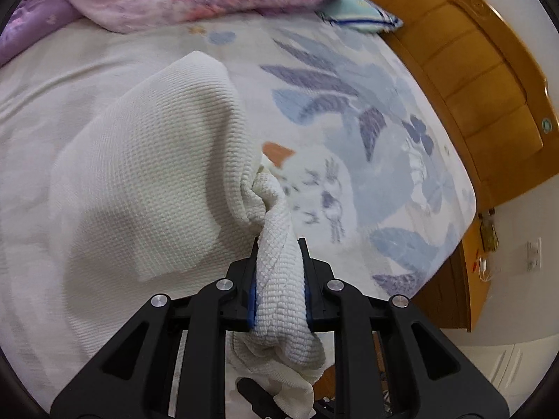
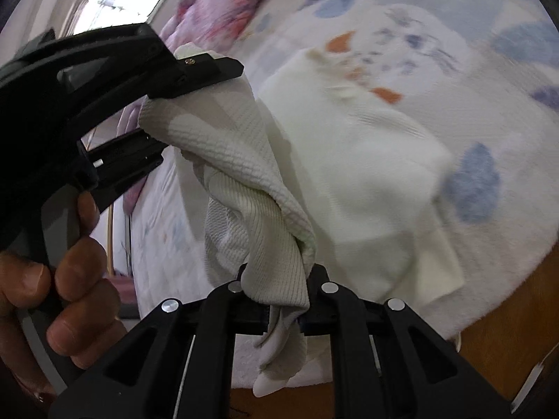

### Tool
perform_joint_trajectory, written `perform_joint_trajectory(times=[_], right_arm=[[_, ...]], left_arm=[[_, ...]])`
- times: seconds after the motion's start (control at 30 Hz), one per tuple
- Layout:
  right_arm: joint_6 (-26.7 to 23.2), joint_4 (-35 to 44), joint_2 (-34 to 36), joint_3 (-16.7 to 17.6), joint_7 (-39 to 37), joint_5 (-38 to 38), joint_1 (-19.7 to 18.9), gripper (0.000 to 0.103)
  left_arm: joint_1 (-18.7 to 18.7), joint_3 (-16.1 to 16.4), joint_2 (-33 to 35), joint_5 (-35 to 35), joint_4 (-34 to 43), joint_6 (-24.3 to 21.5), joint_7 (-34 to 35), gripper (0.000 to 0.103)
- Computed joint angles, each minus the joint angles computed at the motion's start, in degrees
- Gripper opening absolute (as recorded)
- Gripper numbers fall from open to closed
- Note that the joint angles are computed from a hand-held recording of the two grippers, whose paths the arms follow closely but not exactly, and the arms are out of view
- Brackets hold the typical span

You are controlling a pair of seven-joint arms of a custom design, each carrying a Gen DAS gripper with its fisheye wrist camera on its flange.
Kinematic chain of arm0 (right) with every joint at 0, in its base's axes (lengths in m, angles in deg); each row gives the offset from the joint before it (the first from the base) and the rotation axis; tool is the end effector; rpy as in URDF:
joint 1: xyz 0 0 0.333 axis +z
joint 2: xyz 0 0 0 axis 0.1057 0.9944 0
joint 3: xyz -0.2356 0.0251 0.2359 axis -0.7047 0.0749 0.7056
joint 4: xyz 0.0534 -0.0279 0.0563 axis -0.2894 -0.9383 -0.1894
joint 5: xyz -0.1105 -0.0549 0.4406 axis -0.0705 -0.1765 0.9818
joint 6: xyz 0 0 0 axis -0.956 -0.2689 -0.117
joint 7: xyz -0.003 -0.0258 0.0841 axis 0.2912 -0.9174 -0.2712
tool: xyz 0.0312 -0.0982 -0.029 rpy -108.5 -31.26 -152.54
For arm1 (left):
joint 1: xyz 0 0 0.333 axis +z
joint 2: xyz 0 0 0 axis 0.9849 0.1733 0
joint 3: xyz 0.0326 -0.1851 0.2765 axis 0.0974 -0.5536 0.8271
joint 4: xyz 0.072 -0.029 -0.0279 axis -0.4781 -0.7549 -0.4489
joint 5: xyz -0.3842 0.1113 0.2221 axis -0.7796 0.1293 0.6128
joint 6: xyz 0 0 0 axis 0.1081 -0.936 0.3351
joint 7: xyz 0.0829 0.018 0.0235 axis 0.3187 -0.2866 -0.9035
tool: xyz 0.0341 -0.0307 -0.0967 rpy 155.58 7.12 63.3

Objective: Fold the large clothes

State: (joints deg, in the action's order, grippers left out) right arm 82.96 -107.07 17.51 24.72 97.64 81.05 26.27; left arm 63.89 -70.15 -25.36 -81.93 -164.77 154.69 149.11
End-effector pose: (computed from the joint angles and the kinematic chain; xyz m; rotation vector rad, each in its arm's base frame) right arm 0.4264 0.2141 0.4708 -0.8272 2.2362 0.2013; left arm 0.5862 -0.3902 0.5486 1.4882 -2.4513 0.6740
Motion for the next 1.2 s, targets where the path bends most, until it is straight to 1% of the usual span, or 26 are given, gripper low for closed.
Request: perform_joint_trajectory(times=[0.1, 0.17, 0.2, 0.23, 0.27, 0.3, 0.33, 0.37, 0.4, 0.43, 0.5, 0.53, 0.57, 0.6, 0.67, 0.7, 0.73, 0.77, 0.83, 0.9, 0.93, 0.97, 1.0, 1.03, 1.1, 1.2], right_arm=[[-0.35, -2.94, -2.02, 0.1, 2.27, 0.98, -0.53, 0.01], [-1.24, -3.11, -1.7, -0.3, 3.24, 1.25, -0.93, 0.01], [-1.59, -3.77, -1.68, -1.12, 3.38, 2.23, -0.37, 0.01], [-1.86, -4.27, -1.87, -1.54, 3.58, 2.95, 0.02, 0.01], [-2.22, -4.21, -1.24, -2.6, 3.11, 4.06, 0.82, 0.011], [-3.26, -4.4, -0.95, -3.29, 3.08, 5.0, 1.18, 0.012], [-3.47, -5.11, -1.37, -2.91, 3.79, 5.13, 0.73, 0.014], [-4.7, -5.21, -1.59, -2.35, 4.69, 4.49, -0.13, 0.018], [-8.37, -4.57, -1.78, -1.52, 5.68, 2.38, -1.68, 0.022], [-12.1, -3.69, -1.67, -1.17, 5.6, -0.03, -2.81, 0.028], [-13.55, -3.71, -2.16, -2.35, 3.74, 0.05, -2.01, 0.029], [-14.25, -3.61, -2.38, -2.69, 3.27, 0.2, -1.91, 0.029], [-15.29, -3.37, -2.53, -3.24, 2.33, 0.43, -1.68, 0.03], [-16.91, -2.67, -2.37, -3.66, 1.34, 0.26, -1.71, 0.03], [-22.43, -0.01, -2.02, -3.95, -0.9, -2.21, -2.8, 0.03], [-26.92, 2.4, -1.64, -3.73, -1.97, -4.64, -3.74, 0.03], [-30.35, 4.67, -0.96, -3.6, -3.27, -6.63, -4.46, 0.03], [-31.95, 5.81, -0.62, -3.33, -4.96, -8.69, -5.13, 0.03], [-35.29, 10.13, -0.24, -1.75, -6.85, -14.48, -6.91, 0.03], [-33.84, 13.98, 1.94, -1.52, -10.89, -17.6, -7.39, 0.027], [-33.08, 16.14, 3.79, -1.73, -13.43, -18.26, -7.23, 0.014], [-31.78, 18.41, 6.46, -2.16, -16.06, -18.39, -7.03, 0.003], [-29.94, 20.64, 9.52, -2.61, -18.56, -18.04, -6.75, 0.002], [-28.74, 23.67, 13.03, -2.96, -22.16, -17.7, -6.09, 0.0], [-27.46, 29.74, 19.97, -3.81, -29.32, -15.91, -4.97, 0.0], [-28.54, 36.47, 27.36, -4.39, -35.84, -14.1, -4.32, 0.0]], left_arm=[[-1.68, -0.97, 2.96, 2.38, 1.48, -0.93, -0.93, 0.018], [-2.32, -1.29, 5.01, 3.78, 2.59, -1.91, -1.62, 0.021], [-2.4, -1.45, 5.83, 4.0, 3.06, -2.21, -1.74, 0.026], [-2.5, -1.64, 7.3, 4.07, 4.19, -3.37, -2.16, 0.039], [-2.26, -1.9, 8.32, 3.44, 5.1, -4.6, -2.15, 0.049], [-1.94, -2.04, 8.8, 2.69, 5.31, -4.85, -2.37, 0.063], [-1.58, -2.07, 8.32, 2.1, 4.57, -3.75, -2.4, 0.065], [-1.03, -2.26, 7.72, 0.79, 3.76, -2.87, -1.88, 0.065], [-0.27, -2.44, 7.0, -1.18, 2.87, -2.13, -1.16, 0.069], [0.56, -2.4, 6.13, -3.2, 2.06, -2.0, -0.93, 0.072], [2.21, -1.76, 3.91, -6.06, 0.29, -2.66, -0.1, 0.073], [2.67, -1.14, 2.52, -6.34, -0.99, -2.22, -0.07, 0.076], [3.21, -0.47, 0.69, -6.69, -2.97, -0.92, 0.6, 0.077], [3.76, 0.46, -1.43, -6.6, -5.33, 0.61, 0.62, 0.077], [4.52, 2.55, -4.82, -3.93, -9.29, 2.86, -1.99, 0.078], [5.01, 3.71, -6.31, -1.52, -11.28, 3.86, -4.95, 0.078], [5.33, 4.35, -7.07, -0.69, -12.51, 4.42, -6.52, 0.082], [5.78, 5.06, -7.83, 0.36, -14.01, 4.68, -8.37, 0.084], [6.49, 5.97, -8.13, 1.26, -15.53, 2.26, -9.8, 0.085], [6.93, 6.38, -9.28, -0.25, -18.41, 0.91, -9.78, 0.085], [6.84, 6.37, -9.58, -1.07, -19.47, 0.6, -9.11, 0.085], [6.66, 6.28, -9.73, -1.22, -20.32, -0.2, -8.19, 0.085], [6.22, 5.92, -9.54, 0.2, -20.95, -1.67, -7.53, 0.084], [5.92, 5.73, -9.92, 0.37, -22.05, -1.34, -7.36, 0.084], [5.66, 5.87, -10.49, -1.86, -23.51, -0.66, -7.04, 0.084], [5.41, 6.06, -11.04, -2.5, -24.81, 0.75, -7.25, 0.084]])
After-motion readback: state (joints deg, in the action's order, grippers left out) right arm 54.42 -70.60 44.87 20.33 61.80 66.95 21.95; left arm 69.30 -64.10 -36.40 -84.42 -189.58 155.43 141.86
